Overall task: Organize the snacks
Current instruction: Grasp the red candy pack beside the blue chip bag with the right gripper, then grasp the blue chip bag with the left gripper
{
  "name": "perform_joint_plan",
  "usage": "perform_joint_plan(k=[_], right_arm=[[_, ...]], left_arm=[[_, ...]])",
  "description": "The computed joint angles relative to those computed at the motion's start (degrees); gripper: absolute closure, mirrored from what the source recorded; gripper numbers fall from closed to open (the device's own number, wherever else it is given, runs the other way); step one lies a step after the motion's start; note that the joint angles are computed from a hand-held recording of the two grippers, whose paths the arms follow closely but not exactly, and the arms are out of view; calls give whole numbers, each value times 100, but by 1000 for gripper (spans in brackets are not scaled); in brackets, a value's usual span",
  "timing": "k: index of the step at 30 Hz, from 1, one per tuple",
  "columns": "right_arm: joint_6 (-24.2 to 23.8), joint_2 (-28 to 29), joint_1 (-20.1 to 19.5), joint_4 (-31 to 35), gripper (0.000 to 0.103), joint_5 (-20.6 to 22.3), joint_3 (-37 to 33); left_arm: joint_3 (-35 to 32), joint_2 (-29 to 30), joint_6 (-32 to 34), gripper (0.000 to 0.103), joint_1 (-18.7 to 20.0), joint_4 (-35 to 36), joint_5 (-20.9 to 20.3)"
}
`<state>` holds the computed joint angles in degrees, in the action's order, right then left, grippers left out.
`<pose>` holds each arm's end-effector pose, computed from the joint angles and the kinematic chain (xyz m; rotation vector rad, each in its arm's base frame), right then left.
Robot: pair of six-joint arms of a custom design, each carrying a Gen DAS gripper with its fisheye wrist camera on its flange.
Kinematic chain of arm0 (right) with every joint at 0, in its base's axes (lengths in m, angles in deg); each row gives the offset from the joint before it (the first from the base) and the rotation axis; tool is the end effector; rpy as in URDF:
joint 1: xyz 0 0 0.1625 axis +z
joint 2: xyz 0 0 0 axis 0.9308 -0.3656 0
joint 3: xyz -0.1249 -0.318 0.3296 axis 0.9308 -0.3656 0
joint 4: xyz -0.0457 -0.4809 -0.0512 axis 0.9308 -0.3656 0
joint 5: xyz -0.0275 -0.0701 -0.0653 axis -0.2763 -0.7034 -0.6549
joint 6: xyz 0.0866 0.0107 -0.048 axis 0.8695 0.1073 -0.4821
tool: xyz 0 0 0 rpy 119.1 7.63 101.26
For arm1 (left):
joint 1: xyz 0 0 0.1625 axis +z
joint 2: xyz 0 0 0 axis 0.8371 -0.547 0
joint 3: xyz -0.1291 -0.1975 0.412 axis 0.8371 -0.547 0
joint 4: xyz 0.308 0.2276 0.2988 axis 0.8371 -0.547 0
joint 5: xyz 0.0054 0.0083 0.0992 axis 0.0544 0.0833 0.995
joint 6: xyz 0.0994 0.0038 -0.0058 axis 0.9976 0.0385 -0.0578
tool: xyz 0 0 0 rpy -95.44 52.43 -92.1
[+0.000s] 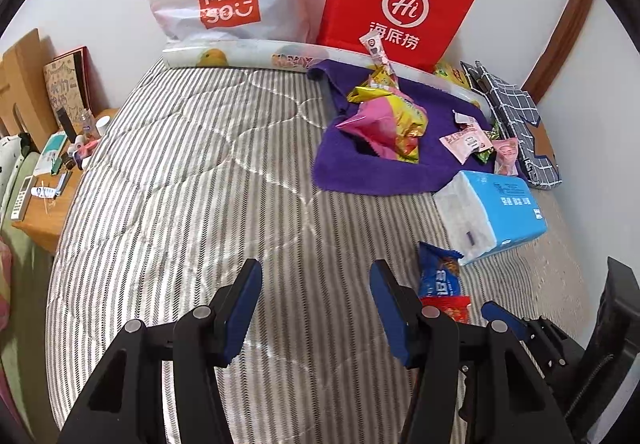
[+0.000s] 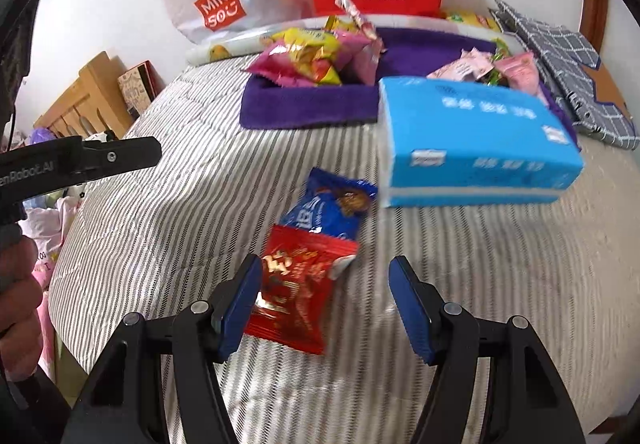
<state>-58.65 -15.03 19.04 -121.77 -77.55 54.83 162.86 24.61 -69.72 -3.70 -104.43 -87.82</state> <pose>0.0583 -0.7049 0.2315 0.2749 -2.4150 0.7368 -0.3352 -0.7707 0.0408 0.4457 2.5264 -0.6239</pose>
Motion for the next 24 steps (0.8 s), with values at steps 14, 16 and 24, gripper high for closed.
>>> perform_joint_plan(k=[14,16,24], right_arm=[[-490,343,102,-430,62,-454,-51],[-454,250,66,-351,62,-321,8],[-579,-95,-16,-508,62,88,321]], left_arm=[[167,-57,-56,49,-11,-34,43],[145,-26,-54,49,-34,-13,69],[137,94,-91,49,-106,0,81]])
